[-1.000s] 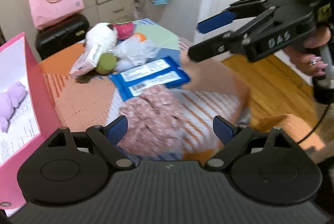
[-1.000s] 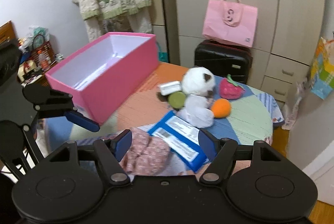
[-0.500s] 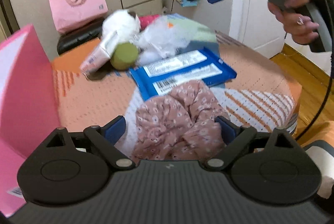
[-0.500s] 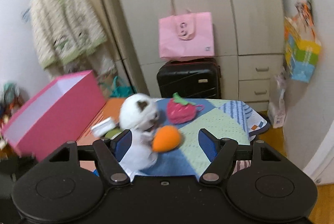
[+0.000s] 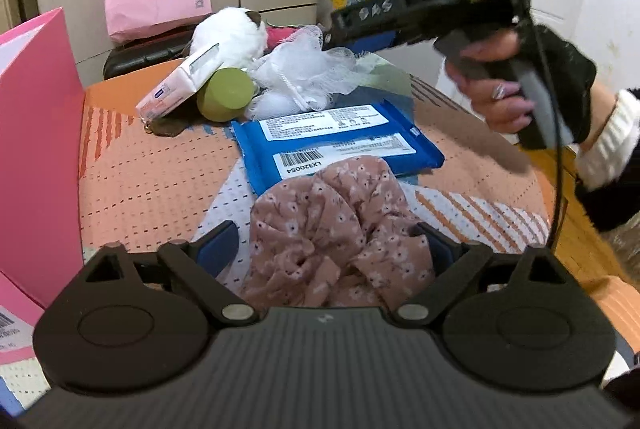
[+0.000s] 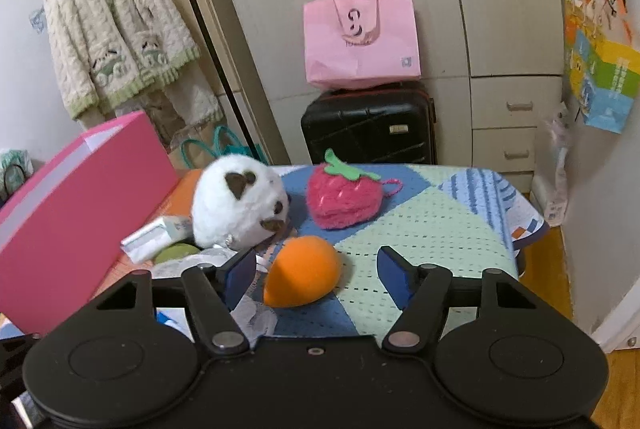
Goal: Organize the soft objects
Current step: 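Grasp the pink scrunchie with the left gripper while the right gripper grasps the orange sponge, then carry the scrunchie and orange sponge over the shoebox with both grippers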
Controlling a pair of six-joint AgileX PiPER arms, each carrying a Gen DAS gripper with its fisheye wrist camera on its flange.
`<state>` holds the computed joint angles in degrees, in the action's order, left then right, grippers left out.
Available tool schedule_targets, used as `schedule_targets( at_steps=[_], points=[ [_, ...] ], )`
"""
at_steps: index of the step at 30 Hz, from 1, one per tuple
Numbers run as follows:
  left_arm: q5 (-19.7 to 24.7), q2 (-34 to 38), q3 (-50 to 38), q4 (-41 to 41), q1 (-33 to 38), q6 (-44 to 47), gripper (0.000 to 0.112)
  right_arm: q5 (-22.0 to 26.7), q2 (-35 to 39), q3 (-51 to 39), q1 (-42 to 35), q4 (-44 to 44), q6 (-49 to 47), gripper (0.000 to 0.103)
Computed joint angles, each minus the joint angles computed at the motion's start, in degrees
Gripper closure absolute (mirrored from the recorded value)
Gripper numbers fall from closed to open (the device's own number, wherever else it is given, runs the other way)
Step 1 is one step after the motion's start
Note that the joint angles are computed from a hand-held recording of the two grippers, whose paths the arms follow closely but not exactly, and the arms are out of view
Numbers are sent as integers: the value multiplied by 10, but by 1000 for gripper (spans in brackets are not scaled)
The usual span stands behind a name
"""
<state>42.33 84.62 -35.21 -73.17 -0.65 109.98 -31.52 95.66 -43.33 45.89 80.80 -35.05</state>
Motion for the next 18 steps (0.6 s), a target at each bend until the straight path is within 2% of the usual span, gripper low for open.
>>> schedule_targets(
  at_steps=[2, 3, 4, 5, 6, 10, 14, 18],
  points=[
    [-13, -11, 15, -23, -3, 32, 51, 11, 16, -6, -7, -19, 14, 37],
    [-10, -13, 18, -28, 0, 39, 57, 14, 24, -9, -8, -26, 20, 44],
    [0, -11, 14, -23, 6, 27, 66, 16, 28, -6, -10, -52, 43, 47],
    [10, -6, 7, -14, 11, 11, 74, 18, 30, -2, -9, -78, 67, 55],
    [20, -2, 2, -7, 16, -3, 77, 8, 33, -2, -2, -81, 70, 55],
    [49, 13, -13, 4, 33, -34, 82, -41, 31, 2, 31, -38, 42, 56],
    [101, 39, -37, 29, 64, -82, 82, -88, 16, 17, 59, 31, 9, 56],
    [88, 27, -28, 15, 76, -72, 83, -140, -9, 41, 101, 96, -14, 56]
  ],
)
